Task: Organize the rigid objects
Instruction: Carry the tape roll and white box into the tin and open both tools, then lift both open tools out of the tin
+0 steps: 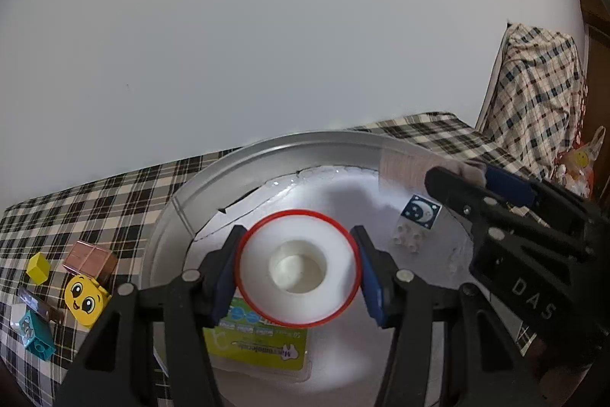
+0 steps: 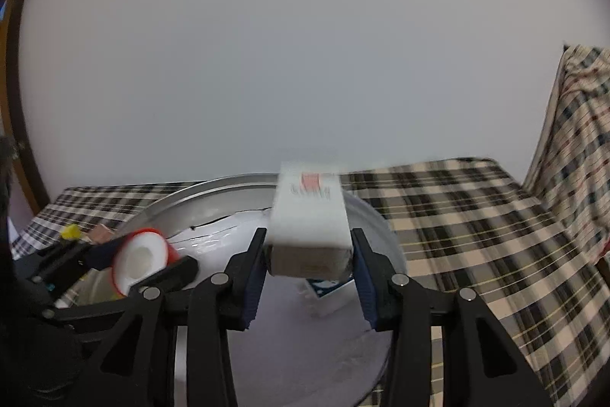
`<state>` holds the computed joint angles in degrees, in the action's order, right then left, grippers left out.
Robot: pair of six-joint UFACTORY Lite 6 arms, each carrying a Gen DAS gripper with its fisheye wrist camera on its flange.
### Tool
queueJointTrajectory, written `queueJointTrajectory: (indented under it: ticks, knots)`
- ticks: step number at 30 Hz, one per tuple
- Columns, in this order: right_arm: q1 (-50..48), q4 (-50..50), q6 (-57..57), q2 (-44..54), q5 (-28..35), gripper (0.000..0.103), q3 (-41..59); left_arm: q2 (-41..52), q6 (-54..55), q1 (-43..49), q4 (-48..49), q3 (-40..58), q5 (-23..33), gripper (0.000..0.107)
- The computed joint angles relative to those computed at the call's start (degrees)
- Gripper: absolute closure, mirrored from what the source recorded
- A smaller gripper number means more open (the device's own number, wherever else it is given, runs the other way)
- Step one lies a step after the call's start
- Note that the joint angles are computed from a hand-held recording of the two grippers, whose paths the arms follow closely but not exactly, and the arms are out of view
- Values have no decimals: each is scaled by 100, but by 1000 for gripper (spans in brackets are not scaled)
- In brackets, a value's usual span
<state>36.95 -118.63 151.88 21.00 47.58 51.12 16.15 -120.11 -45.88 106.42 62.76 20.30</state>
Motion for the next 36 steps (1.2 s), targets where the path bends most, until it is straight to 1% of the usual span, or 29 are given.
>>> queueJointTrajectory:
  ticks: [2,5,7,8,9,10,11,12,13,15,17,21,24,27,33,35,36]
  knots:
    - [-24,-30,-6,15,-71,58,14,4,37,-6,-7,-21,35,52]
    - [-102,-272,230,-11,-257,58,-29,95,430,-26,-328,50,68,52]
    - [-229,-623,541,-37,-487,58,-73,216,603,-66,-498,164,37,51]
    - [-331,-871,799,-39,-620,55,-91,180,427,-93,-334,117,86,39]
    - [-381,-1030,985,-67,-717,52,-120,105,310,-116,-232,41,149,19]
    - [-442,-1203,1203,-146,-790,40,-192,-26,28,-159,3,-98,262,9]
    - [-448,-1279,1376,-238,-719,26,-302,-118,-287,-203,272,-215,391,5]
    - [-404,-1303,1526,-343,-545,21,-445,-181,-480,-249,434,-297,528,4]
    - [-337,-1373,1767,-524,-222,16,-702,-202,-433,-260,405,-304,549,5]
    - [-282,-1433,2046,-784,156,15,-1034,-173,-298,-238,297,-268,487,4]
    - [-199,-1237,2196,-949,511,14,-1266,-189,-416,-238,365,-327,558,4]
    - [-194,-871,2168,-982,693,14,-1270,-348,-756,-181,628,-535,650,4]
    - [-219,-634,2085,-999,729,14,-1254,-455,-910,-192,710,-749,944,4]
    - [-137,-336,2010,-1018,886,14,-1288,-569,-964,-151,751,-931,1037,4]
    - [2,176,1858,-905,1415,14,-1310,-773,-1252,19,969,-1311,1244,5]
    - [298,680,1615,-736,1983,14,-1215,-863,-1395,33,1106,-1486,1432,5]
    - [522,980,1511,-584,2447,14,-1143,-893,-1400,27,1115,-1544,1521,5]
